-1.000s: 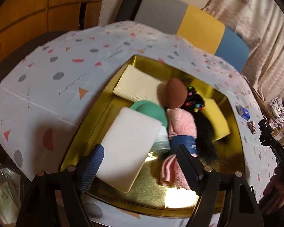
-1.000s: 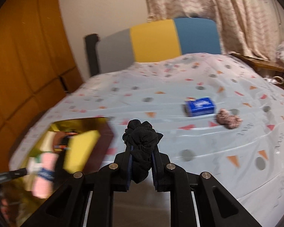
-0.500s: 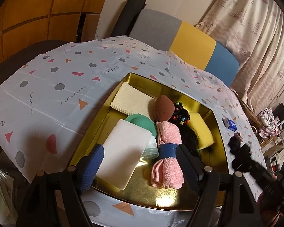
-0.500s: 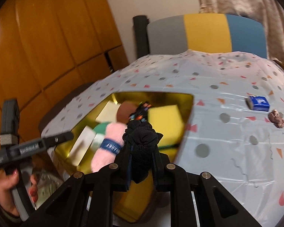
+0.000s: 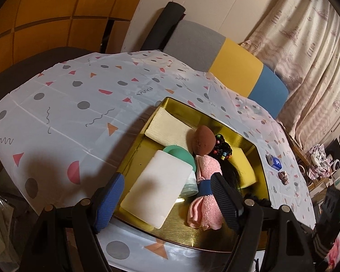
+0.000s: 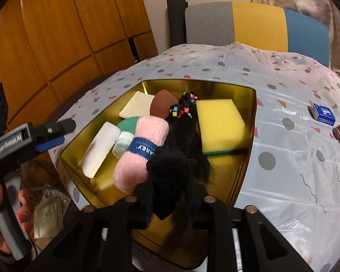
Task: Organize rigid objects
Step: 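Lower the white sponge into the tray and open the left tool, then lower the black scrunchie into the tray and open the right tool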
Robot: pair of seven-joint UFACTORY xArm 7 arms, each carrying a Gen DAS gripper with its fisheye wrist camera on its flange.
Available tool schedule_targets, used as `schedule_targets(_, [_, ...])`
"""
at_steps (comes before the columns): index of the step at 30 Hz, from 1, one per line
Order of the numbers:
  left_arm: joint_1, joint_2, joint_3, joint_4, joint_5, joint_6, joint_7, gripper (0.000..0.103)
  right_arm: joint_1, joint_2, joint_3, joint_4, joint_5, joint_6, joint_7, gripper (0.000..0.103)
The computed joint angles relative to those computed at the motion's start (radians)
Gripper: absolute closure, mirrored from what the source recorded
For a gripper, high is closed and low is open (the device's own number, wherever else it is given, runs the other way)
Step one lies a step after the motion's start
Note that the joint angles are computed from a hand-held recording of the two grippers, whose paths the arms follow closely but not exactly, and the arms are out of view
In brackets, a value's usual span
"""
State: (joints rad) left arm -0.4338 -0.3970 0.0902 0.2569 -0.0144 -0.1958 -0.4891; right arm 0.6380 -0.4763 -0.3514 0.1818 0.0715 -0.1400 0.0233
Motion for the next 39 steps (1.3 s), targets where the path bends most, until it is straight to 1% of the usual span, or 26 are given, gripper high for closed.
schedule_targets(2, [0.0, -0.001, 0.003, -0.001, 0.0, -0.001, -0.002, 0.023, -0.001, -0.002, 0.002, -0.007, 0.002, -0.007, 0.007, 0.071])
schedule_targets(4, [0.002, 0.0, -0.001, -0.002, -0.001, -0.002, -0.004, 0.023, 0.011, -0.013, -0.017, -0.013, 0.002, -0.006, 0.012, 0.067])
schedule_targets(6, [-0.004, 0.0, 0.003, -0.003, 0.001, -0.003, -0.005, 0.023, 0.003, -0.024, -0.014, -0.025, 0.004, -0.013, 0.018, 0.062])
schedule_targets(8, [-0.003, 0.002, -0.004, -0.003, 0.001, -0.005, -0.008, 0.023, -0.003, -0.032, -0.013, -0.031, 0.001, -0.016, 0.024, 0.061])
schedule_targets(10, [-0.005, 0.003, -0.008, -0.002, 0.003, -0.003, -0.01, 0.023, -0.02, -0.036, 0.002, -0.034, 0.0, -0.017, 0.033, 0.059])
schedule_targets(12, [0.001, 0.002, -0.019, -0.004, 0.002, -0.008, -0.013, 0.023, -0.056, -0.05, 0.03, -0.044, 0.005, -0.029, 0.051, 0.049])
schedule_targets(13, [-0.001, 0.002, -0.019, -0.003, 0.004, -0.008, -0.014, 0.023, -0.066, -0.064, 0.031, -0.052, 0.004, -0.04, 0.059, 0.043])
schedule_targets(14, [0.0, 0.003, -0.023, -0.003, 0.005, -0.006, -0.014, 0.023, -0.061, -0.079, 0.015, -0.06, 0.001, -0.06, 0.066, 0.041])
schedule_targets(15, [0.006, 0.004, -0.033, -0.002, 0.004, -0.006, -0.016, 0.023, -0.056, -0.096, -0.003, -0.068, -0.008, -0.082, 0.07, 0.039])
schedule_targets(16, [0.007, 0.004, -0.036, -0.001, 0.004, -0.005, -0.017, 0.023, -0.068, -0.101, 0.003, -0.07, -0.015, -0.094, 0.078, 0.039])
schedule_targets(17, [-0.003, 0.007, -0.029, 0.002, 0.006, -0.002, -0.018, 0.023, -0.11, -0.107, 0.04, -0.076, -0.017, -0.107, 0.09, 0.039])
schedule_targets(19, [-0.027, 0.012, -0.011, 0.006, 0.01, 0.004, -0.019, 0.023, -0.17, -0.11, 0.088, -0.082, -0.024, -0.121, 0.115, 0.039])
schedule_targets(21, [-0.055, 0.015, 0.011, 0.007, 0.016, 0.003, -0.015, 0.023, -0.2, -0.108, 0.093, -0.082, -0.036, -0.117, 0.136, 0.039])
schedule_targets(24, [-0.114, 0.021, 0.051, 0.016, 0.028, 0.012, -0.007, 0.024, -0.252, -0.095, 0.107, -0.077, -0.036, -0.082, 0.164, 0.039])
schedule_targets(25, [-0.133, 0.024, 0.063, 0.02, 0.031, 0.015, -0.003, 0.024, -0.259, -0.093, 0.1, -0.077, -0.038, -0.072, 0.167, 0.039])
schedule_targets(27, [-0.19, 0.032, 0.101, 0.03, 0.037, 0.021, 0.009, 0.024, -0.286, -0.081, 0.102, -0.076, -0.033, -0.049, 0.174, 0.039])
schedule_targets(29, [-0.275, 0.039, 0.166, 0.043, 0.047, 0.026, 0.03, 0.024, -0.312, -0.075, 0.106, -0.078, -0.028, -0.03, 0.173, 0.039])
schedule_targets(33, [-0.359, 0.047, 0.202, 0.068, 0.047, 0.034, 0.069, 0.023, -0.321, -0.069, 0.04, -0.084, -0.025, -0.003, 0.127, 0.039])
schedule_targets(36, [-0.383, 0.063, 0.183, 0.1, 0.032, 0.056, 0.097, 0.023, -0.326, -0.073, -0.022, -0.091, -0.019, 0.009, 0.071, 0.039])
schedule_targets(39, [-0.426, 0.094, 0.187, 0.148, 0.002, 0.092, 0.132, 0.023, -0.352, -0.073, -0.063, -0.089, -0.003, 0.025, 0.017, 0.038])
